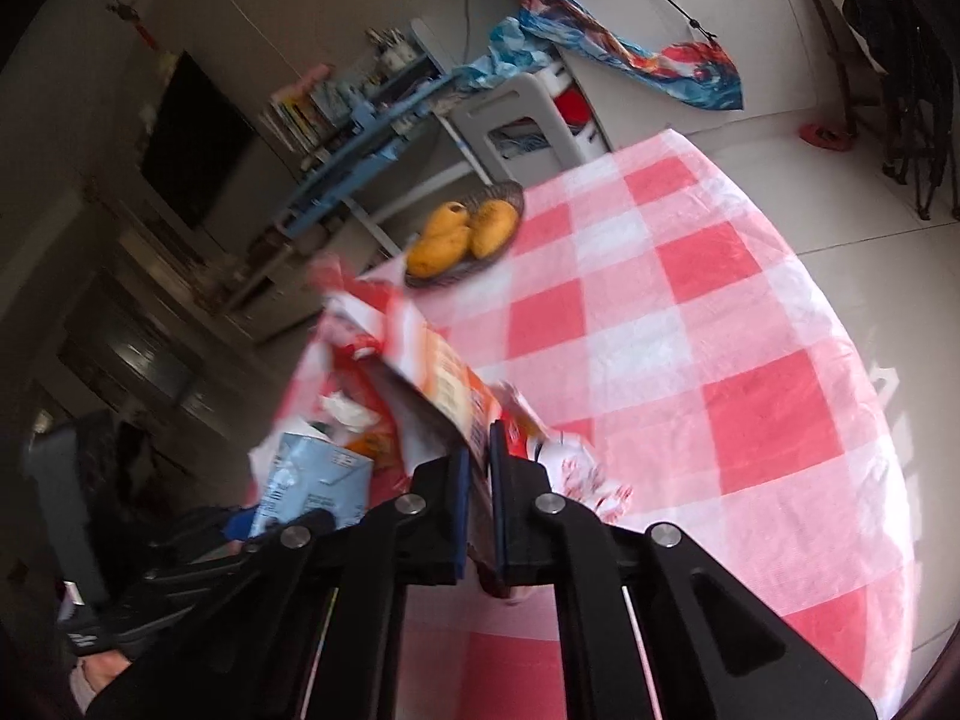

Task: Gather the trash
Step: 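Lift the milk carton with the left tool while the right tool holds the snack wrappers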

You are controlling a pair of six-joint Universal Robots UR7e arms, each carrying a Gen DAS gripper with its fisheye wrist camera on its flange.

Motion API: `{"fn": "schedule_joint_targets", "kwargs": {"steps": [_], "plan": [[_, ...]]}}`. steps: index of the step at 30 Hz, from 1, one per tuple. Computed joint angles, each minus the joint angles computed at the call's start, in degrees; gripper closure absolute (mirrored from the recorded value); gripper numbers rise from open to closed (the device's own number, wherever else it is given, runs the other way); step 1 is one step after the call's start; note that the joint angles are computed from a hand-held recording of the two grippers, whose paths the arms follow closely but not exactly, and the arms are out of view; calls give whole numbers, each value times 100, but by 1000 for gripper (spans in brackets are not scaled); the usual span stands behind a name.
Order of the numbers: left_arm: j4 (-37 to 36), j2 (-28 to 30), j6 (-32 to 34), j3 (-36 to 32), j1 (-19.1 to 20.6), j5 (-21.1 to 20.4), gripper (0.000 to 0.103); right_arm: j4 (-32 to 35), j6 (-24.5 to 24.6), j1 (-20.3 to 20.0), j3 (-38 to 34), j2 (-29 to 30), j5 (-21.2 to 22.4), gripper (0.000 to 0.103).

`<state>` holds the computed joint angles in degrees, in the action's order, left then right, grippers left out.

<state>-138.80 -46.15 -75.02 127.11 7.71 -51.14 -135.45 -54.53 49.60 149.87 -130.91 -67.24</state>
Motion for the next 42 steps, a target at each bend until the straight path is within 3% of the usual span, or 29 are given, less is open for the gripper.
{"fn": "schedule_joint_targets", "kwargs": {"steps": [10,13,16,18,19,20,29,32,36,38,41,42], "plan": [[445,-183,-488,78,-243,437,69,652,-195,-208,-95,-212,485,96],[522,-234,-578,94,-262,461,69,483,-210,-93,-49,-221,326,96],[543,-296,-681,141,-266,450,69,-295,-199,244,151,-159,-109,96],[541,-321,-745,164,-250,429,69,-696,-168,397,233,-51,-318,85],[534,-329,-767,173,-248,411,69,-1063,-101,460,318,21,-430,57],[526,-332,-782,179,-246,396,69,-1455,-60,467,420,77,-485,38],[484,-362,-767,193,-209,387,69,-2484,307,844,444,1053,-1270,38],[452,-391,-745,196,-181,396,69,-2732,292,859,520,1069,-1258,37],[434,-402,-687,199,-165,406,69,-2740,509,944,425,1375,-1514,39],[416,-400,-655,197,-149,407,69,-2492,548,970,324,1490,-1608,74],[408,-404,-654,199,-139,429,69,-2207,369,923,316,1314,-1370,91],[415,-417,-675,205,-143,451,69,-2168,340,924,335,1245,-1319,91]]}}
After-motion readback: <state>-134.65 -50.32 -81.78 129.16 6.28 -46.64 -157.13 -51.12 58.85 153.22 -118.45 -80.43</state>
